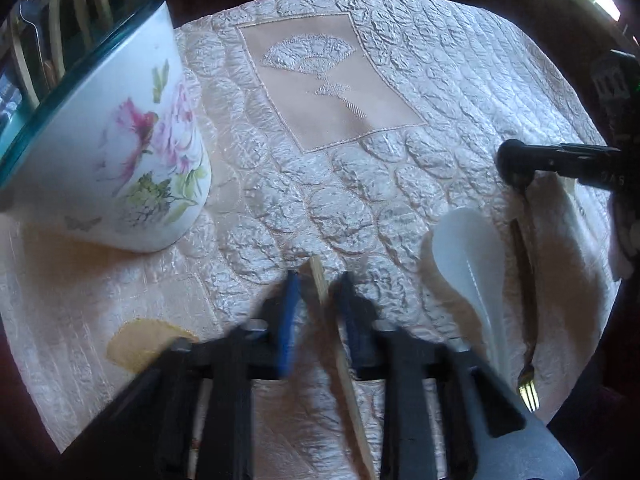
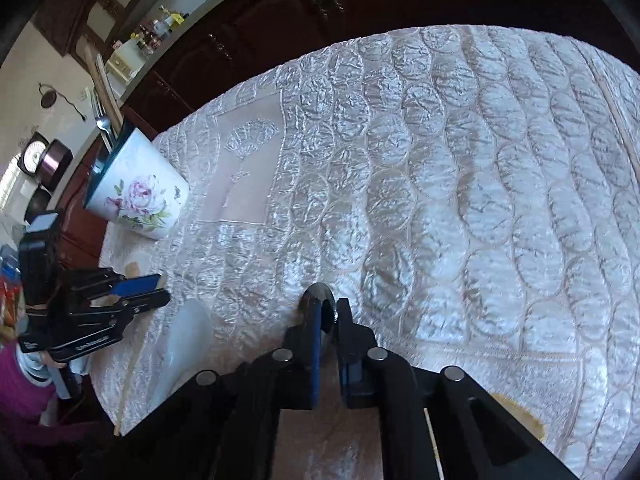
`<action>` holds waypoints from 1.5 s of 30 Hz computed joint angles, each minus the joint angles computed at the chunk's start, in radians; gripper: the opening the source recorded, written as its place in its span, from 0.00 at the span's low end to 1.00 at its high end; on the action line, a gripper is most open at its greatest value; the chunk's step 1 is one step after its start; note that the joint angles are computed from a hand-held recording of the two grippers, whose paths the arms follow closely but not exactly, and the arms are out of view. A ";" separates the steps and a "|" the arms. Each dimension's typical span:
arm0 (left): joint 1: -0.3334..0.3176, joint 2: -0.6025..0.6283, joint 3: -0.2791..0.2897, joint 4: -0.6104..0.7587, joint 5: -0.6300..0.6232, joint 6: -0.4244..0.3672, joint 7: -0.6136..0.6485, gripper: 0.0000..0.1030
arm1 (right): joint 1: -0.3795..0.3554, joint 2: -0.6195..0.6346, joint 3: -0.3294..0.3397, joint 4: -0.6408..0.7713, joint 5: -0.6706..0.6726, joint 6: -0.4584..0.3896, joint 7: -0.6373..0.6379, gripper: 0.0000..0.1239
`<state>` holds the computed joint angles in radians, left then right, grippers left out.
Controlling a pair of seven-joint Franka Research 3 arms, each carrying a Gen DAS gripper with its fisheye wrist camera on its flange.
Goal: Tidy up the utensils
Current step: 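Lift the chopstick and the metal spoon up toward the holder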
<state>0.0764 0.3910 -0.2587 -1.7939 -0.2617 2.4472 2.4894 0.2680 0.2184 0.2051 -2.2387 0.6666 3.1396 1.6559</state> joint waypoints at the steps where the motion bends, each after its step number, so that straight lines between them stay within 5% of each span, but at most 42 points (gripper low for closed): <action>1: 0.007 0.003 -0.002 0.009 -0.011 -0.017 0.002 0.06 | 0.010 -0.004 -0.007 -0.007 -0.014 0.009 0.024 0.03; 8: 0.089 -0.041 -0.002 0.036 -0.191 -0.144 0.041 0.04 | 0.250 -0.084 -0.260 -0.081 -0.290 0.049 0.323 0.02; 13: 0.123 -0.088 0.028 0.049 -0.338 -0.210 0.035 0.04 | 0.413 -0.138 -0.473 -0.085 -0.655 0.019 0.620 0.03; 17: 0.145 -0.130 0.055 0.053 -0.448 -0.245 0.068 0.04 | 0.441 -0.156 -0.526 -0.050 -0.858 0.014 0.776 0.02; 27: 0.179 -0.166 0.109 0.165 -0.634 -0.364 0.120 0.04 | 0.381 -0.091 -0.461 0.165 -1.055 0.006 0.913 0.02; 33: 0.192 -0.143 0.112 0.291 -0.715 -0.374 0.117 0.04 | 0.358 0.005 -0.431 0.384 -1.150 -0.075 0.956 0.02; 45: 0.157 0.004 0.050 0.524 -0.629 -0.116 0.046 0.04 | 0.371 0.277 -0.446 0.878 -1.295 -0.334 0.993 0.02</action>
